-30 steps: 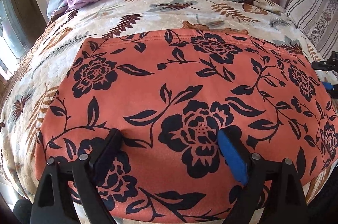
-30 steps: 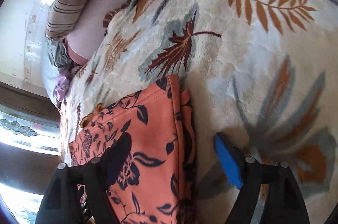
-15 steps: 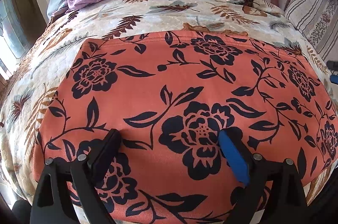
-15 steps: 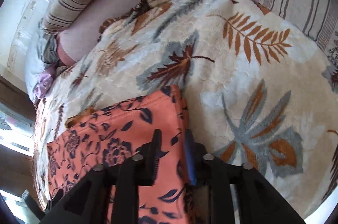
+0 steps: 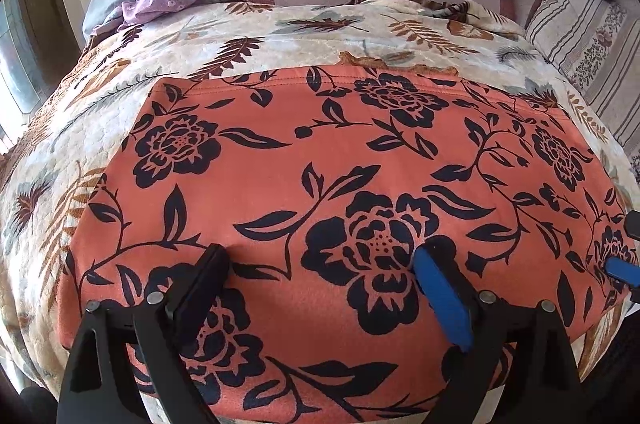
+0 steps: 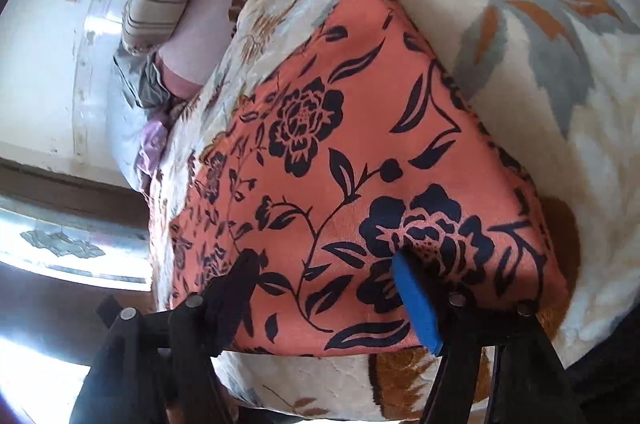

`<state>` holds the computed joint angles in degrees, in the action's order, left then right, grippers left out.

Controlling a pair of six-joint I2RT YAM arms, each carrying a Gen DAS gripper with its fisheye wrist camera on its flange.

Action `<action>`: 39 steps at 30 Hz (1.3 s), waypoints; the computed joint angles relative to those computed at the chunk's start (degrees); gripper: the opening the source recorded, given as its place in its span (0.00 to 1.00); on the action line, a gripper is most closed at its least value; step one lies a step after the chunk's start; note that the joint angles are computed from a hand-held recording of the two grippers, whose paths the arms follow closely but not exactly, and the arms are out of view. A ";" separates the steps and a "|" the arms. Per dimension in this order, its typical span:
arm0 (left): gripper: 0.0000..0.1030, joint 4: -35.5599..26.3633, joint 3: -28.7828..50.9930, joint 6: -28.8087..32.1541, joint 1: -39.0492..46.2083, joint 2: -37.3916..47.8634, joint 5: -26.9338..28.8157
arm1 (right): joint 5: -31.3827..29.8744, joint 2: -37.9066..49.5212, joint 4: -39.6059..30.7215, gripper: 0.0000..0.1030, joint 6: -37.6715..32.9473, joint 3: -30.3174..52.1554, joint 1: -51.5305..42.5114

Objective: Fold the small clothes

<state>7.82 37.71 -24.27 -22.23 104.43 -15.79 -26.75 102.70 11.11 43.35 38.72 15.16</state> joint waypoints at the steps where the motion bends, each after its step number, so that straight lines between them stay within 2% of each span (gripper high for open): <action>1: 0.91 -0.12 0.17 -0.02 0.03 0.12 0.02 | 0.26 -1.70 -1.10 0.73 -0.97 0.03 0.68; 3: 0.91 -0.49 0.59 -0.19 -0.10 0.38 -0.24 | -1.47 -2.45 -0.63 0.74 -2.12 0.14 1.63; 6: 0.91 0.36 -0.02 0.31 0.11 0.13 0.30 | 1.35 2.92 -2.72 0.74 -2.63 1.86 1.65; 7: 0.91 0.58 -0.36 0.77 0.28 -0.19 0.68 | -0.25 3.40 2.14 0.73 0.24 -0.53 0.48; 8: 0.91 0.95 -0.90 1.20 0.52 -0.72 1.24 | 0.01 1.98 3.09 0.73 1.86 -1.54 0.44; 10: 0.91 1.07 -2.07 1.29 1.23 -2.57 2.64 | 2.20 -1.16 -2.37 0.73 -0.08 0.61 2.33; 14: 0.91 -1.37 -5.58 -2.05 3.47 -12.62 3.06 | 0.86 -4.29 -1.43 0.75 -1.14 2.65 6.00; 16: 0.91 -3.62 -7.78 -3.52 5.11 -19.27 1.87 | -1.40 -2.87 2.16 0.81 0.16 3.00 7.40; 19: 0.91 -6.62 -10.22 -3.76 8.23 -24.45 -0.49 | -2.20 0.83 4.78 0.81 -0.05 2.93 9.15; 20: 0.91 -6.96 -10.71 -3.29 9.66 -23.77 -1.03 | -2.96 3.34 6.16 0.81 0.27 3.17 9.17; 22: 0.91 -9.27 -9.11 -2.31 13.32 -16.94 -2.03 | -2.89 7.27 8.95 0.81 1.22 1.60 8.10; 23: 0.91 -10.69 -7.98 -1.92 15.62 -12.63 -1.93 | -4.66 8.29 15.77 0.78 3.99 -1.29 6.86; 24: 0.91 -9.60 -9.00 -0.97 18.88 -11.02 0.30 | -5.51 8.25 18.75 0.78 5.58 -2.80 6.02; 25: 0.91 -7.00 -11.48 -1.00 22.32 -12.29 4.18 | -5.34 7.50 18.28 0.78 5.47 -3.20 5.82; 26: 0.91 -7.01 -12.81 -2.11 24.66 -14.35 6.01 | -4.97 6.74 17.19 0.79 4.54 -3.25 5.99; 29: 0.91 -10.05 -13.11 -2.87 24.59 -18.55 1.76 | -5.25 6.34 15.82 0.79 2.43 -3.16 6.00; 33: 0.91 -14.68 -11.54 -2.85 21.28 -21.86 -2.40 | -7.88 7.39 21.79 0.79 5.32 -6.06 4.21; 36: 0.91 -17.19 -11.12 -3.16 18.14 -26.66 -4.55 | -7.19 3.79 15.37 0.80 3.67 -5.53 4.21; 39: 0.91 -18.86 -8.94 -3.32 14.83 -27.46 -4.73 | -7.30 -0.16 9.77 0.81 1.50 -3.08 4.08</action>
<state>-11.03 28.77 -27.59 -7.40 76.97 -20.52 -34.05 102.53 20.89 44.86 35.64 19.24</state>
